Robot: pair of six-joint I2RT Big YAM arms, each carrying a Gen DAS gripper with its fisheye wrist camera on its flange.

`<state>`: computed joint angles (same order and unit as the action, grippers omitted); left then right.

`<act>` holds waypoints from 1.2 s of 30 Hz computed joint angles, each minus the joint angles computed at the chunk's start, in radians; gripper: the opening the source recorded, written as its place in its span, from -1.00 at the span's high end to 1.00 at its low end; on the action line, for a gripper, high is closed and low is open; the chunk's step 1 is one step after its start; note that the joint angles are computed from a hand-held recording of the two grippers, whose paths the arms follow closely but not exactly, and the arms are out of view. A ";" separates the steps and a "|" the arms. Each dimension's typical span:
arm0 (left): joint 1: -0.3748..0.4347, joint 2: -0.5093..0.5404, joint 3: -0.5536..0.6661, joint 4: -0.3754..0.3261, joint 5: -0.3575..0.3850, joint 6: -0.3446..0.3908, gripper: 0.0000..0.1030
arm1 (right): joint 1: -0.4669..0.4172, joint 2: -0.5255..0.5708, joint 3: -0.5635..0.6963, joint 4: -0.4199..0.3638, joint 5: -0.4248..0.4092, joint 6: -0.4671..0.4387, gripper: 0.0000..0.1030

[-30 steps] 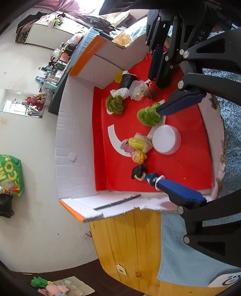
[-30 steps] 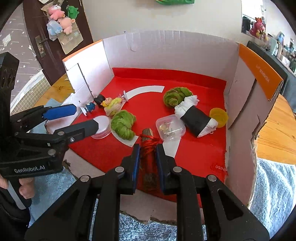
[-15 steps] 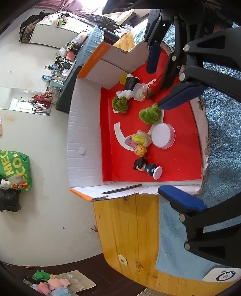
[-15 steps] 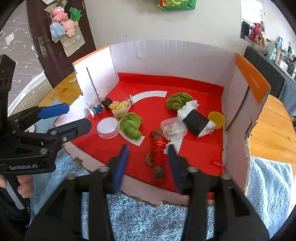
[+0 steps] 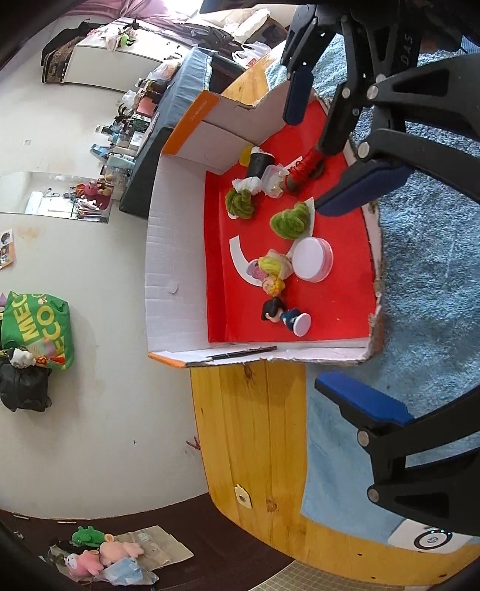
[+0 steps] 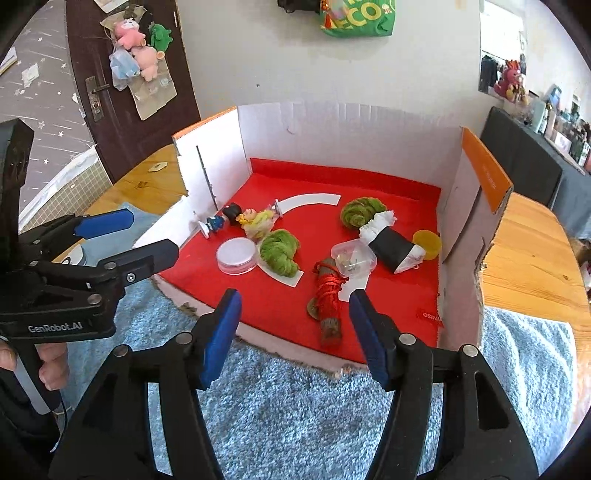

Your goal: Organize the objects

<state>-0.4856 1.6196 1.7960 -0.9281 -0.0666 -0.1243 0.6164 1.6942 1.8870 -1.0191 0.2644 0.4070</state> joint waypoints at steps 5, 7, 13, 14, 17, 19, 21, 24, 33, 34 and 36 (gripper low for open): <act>-0.004 -0.025 -0.029 0.010 -0.016 -0.002 -0.71 | 0.017 -0.023 -0.021 0.012 0.025 0.010 -0.26; -0.005 -0.031 -0.036 0.007 -0.024 -0.004 -0.71 | 0.022 -0.031 -0.028 0.016 0.031 0.013 -0.28; -0.012 -0.056 -0.067 0.012 -0.041 -0.010 -0.80 | 0.041 -0.059 -0.057 0.029 0.062 0.022 -0.42; -0.014 -0.062 -0.074 0.015 -0.046 -0.008 -0.83 | 0.044 -0.063 -0.061 0.030 0.067 0.024 -0.43; -0.020 -0.078 -0.092 0.024 -0.058 -0.004 -0.91 | 0.055 -0.080 -0.079 0.038 0.082 0.030 -0.50; -0.024 -0.088 -0.105 0.032 -0.067 -0.002 -0.96 | 0.062 -0.091 -0.091 0.042 0.094 0.036 -0.53; -0.028 -0.099 -0.118 0.039 -0.077 -0.002 -0.99 | 0.067 -0.100 -0.101 0.044 0.104 0.042 -0.58; -0.030 -0.109 -0.132 0.040 -0.082 -0.001 -0.99 | 0.076 -0.112 -0.118 0.046 0.116 0.052 -0.59; -0.031 -0.137 -0.185 0.036 -0.082 -0.011 -0.99 | 0.099 -0.151 -0.182 0.049 0.148 0.104 -0.70; -0.030 -0.138 -0.190 0.035 -0.079 -0.010 -0.99 | 0.098 -0.155 -0.192 0.051 0.150 0.114 -0.70; -0.029 -0.143 -0.207 0.037 -0.071 -0.011 -0.99 | 0.097 -0.163 -0.213 0.054 0.155 0.135 -0.70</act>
<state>-0.5145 1.4765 1.5890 -0.8908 -0.1375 -0.1356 0.7138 1.5308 1.6743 -0.9648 0.4191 0.5420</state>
